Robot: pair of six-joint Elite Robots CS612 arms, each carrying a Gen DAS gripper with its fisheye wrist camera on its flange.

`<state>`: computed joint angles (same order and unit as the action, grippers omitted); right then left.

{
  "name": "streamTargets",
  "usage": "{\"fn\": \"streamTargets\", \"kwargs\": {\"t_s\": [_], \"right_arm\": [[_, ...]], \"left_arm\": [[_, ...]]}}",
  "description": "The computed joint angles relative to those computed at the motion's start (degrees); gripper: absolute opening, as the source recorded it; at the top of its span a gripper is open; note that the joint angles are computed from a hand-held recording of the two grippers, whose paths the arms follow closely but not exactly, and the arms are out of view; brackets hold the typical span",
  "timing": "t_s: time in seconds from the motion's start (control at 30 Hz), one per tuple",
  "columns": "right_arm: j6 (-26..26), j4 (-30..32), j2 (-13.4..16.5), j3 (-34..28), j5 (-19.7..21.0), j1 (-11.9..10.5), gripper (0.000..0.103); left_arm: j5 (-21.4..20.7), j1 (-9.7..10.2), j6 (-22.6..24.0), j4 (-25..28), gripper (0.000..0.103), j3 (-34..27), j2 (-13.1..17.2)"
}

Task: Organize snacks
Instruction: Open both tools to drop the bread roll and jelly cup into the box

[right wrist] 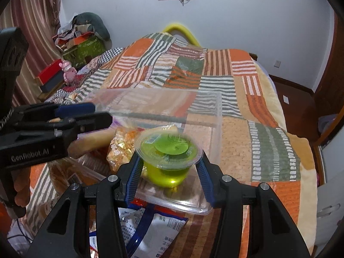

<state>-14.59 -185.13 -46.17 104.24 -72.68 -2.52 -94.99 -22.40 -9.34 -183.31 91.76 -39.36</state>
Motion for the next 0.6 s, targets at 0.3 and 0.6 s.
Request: {"fn": "streamTargets", "kwargs": {"t_s": [0.3, 0.6], "right_arm": [[-1.78, -3.91, -1.56, 2.18, 0.13, -0.04, 0.050], [-0.39, -4.81, -2.91, 4.85, 1.36, -0.56, 0.061]], "left_arm": [[1.59, -0.43, 1.67, -3.62, 0.047, 3.62, -2.39], [4.08, 0.02, 2.08, -8.65, 0.058, 9.78, -5.55]]}}
